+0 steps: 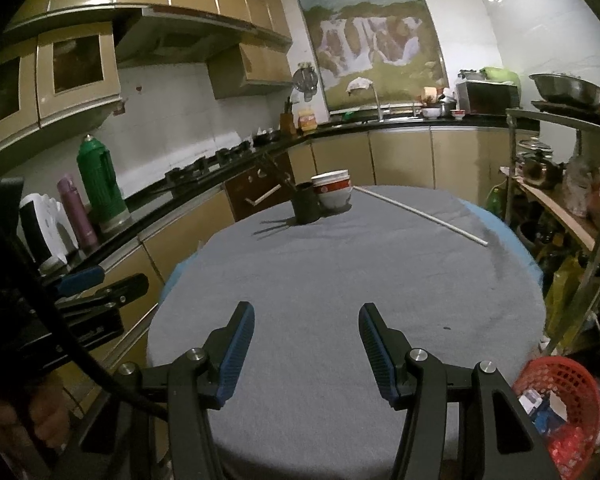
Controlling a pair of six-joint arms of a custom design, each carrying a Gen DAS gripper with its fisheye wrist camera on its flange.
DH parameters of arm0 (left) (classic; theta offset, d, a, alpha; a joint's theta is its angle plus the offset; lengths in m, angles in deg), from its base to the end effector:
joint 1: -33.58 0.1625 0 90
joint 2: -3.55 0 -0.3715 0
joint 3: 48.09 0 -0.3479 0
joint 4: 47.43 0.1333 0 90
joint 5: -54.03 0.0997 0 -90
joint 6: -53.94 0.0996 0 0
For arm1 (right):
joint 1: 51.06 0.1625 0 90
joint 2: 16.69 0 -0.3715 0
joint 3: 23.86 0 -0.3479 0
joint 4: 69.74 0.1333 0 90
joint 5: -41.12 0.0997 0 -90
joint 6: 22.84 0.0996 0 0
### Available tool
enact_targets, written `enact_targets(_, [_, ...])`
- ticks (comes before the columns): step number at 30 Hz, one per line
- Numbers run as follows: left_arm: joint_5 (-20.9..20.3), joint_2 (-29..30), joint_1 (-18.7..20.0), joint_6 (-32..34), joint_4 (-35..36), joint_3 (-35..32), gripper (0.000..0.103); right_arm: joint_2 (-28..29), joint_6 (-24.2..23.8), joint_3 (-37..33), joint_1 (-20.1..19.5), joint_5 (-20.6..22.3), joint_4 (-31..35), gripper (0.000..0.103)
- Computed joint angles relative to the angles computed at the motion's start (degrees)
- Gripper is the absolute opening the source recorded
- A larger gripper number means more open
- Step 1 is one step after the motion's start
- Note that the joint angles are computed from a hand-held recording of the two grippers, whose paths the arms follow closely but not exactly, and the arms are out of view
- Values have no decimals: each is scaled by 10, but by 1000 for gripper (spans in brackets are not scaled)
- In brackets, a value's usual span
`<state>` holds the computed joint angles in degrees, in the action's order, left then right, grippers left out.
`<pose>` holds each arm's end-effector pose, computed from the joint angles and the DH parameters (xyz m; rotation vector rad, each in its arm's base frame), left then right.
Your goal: Collect trash
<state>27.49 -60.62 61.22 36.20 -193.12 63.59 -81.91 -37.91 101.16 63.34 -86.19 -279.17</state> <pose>-0.3414 -0.4299 0.2105 0.7399 2.0575 -0.9887 0.2521 -0.3792 0.2451 0.3503 -2.2667 1.3480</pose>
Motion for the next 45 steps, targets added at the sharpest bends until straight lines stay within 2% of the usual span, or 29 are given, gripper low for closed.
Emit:
enact_targets(4, [6,-3,-23,-21,9,5,67,-24,4,27,5,2,-19,58])
enact_targets(7, [13,-9,-40,-60,39,13,67,-44,4,51,10,7,-40,59])
enact_targets(14, [26,-47,-75,-201,188,34,67,-84,15,100,17,33,-58,61])
enact_targets(21, [36,-92,-111,-310,319,46,67,-107,25,127,45,24,-63,61])
enact_targets(28, [39,-105,-115,-312,317,55,67,-97,7,132,82,-16,-93,66])
enact_targets(36, [39,-119,-111,-307,316,67,67,-77,11,123,83,-22,-95,66])
enact_targets(45, [38,-133,-102,-289,283,82,67,-46,-3,103,94,-39,-96,66])
